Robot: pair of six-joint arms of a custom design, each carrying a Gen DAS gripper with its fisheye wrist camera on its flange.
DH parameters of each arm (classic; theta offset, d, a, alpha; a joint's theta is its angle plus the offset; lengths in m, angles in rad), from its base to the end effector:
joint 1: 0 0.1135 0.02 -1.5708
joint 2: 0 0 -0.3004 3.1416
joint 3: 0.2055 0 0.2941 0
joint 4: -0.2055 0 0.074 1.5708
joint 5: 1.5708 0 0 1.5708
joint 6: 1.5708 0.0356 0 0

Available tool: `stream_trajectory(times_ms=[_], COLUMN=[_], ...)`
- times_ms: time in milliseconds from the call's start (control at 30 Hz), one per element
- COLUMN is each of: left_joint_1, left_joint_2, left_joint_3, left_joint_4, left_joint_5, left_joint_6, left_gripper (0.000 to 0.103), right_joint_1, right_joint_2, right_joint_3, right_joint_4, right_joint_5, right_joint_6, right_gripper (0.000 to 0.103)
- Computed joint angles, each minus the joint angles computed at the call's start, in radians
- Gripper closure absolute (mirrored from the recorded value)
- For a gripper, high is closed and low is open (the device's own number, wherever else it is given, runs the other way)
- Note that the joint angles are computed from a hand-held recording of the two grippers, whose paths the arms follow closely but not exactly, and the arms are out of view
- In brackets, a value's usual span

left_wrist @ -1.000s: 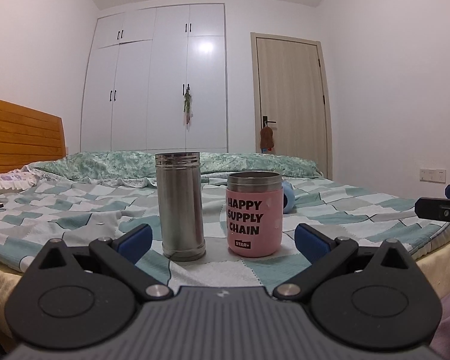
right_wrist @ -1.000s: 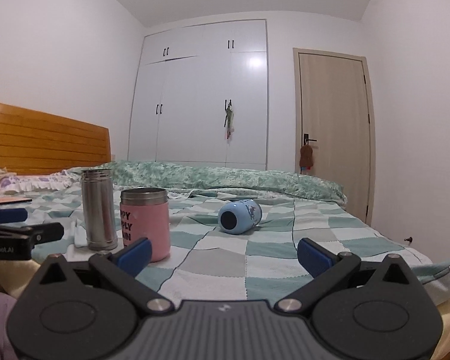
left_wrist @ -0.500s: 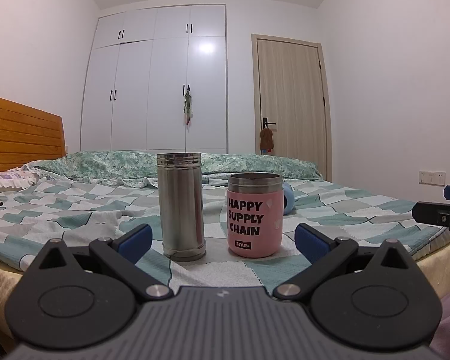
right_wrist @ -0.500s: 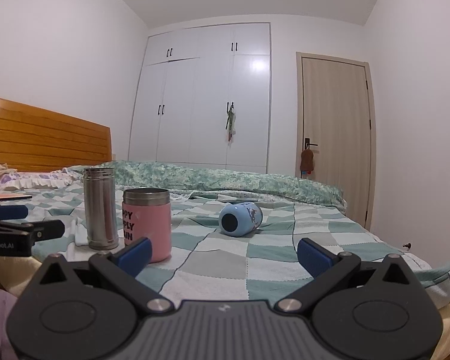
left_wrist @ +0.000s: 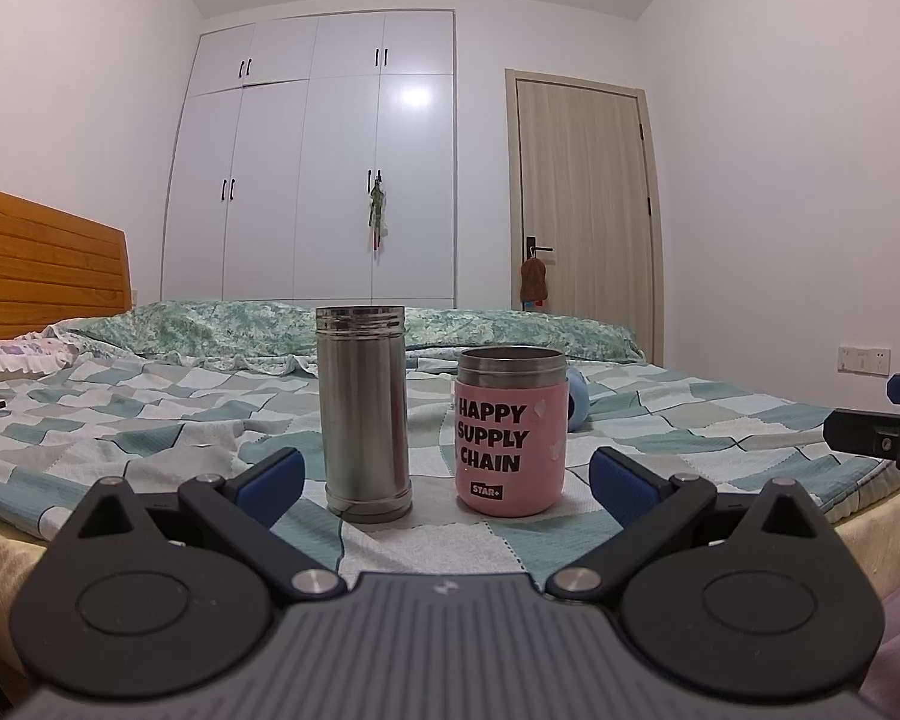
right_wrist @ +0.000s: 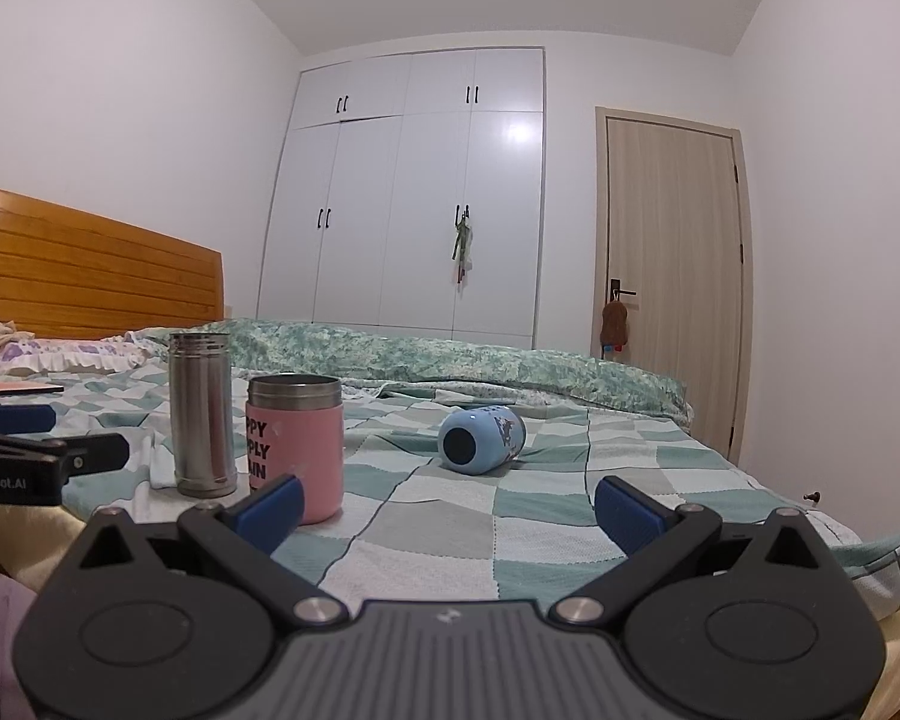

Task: Flip cup upright

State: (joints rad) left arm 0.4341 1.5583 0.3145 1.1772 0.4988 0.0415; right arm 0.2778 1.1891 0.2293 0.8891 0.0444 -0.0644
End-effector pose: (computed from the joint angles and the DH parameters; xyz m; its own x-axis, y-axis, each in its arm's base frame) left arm 0.2527 0.0984 0.1535 -0.0577 0.0134 -0.9982 0.0662 0.9978 0.0096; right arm 0.2233 0.0620 0.1831 -0.0529 -0.0819 -0.9952 -0.2353 0.9696 -0.0673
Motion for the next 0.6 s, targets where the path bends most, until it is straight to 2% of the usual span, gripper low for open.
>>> stream_trajectory(times_ms=[600], left_joint_1=[0.0], left_joint_2=[0.0], left_joint_3=[0.003], left_joint_4=[-0.004], left_joint_5=[0.007], left_joint_6=[-0.005], left_gripper=[0.0], right_joint_1=[0.0], right_joint_2=[0.003], right_joint_3=[-0.001], right_joint_4=[0.004], right_joint_5=[-0.001], right_joint_6=[-0.006], right_gripper=[0.0])
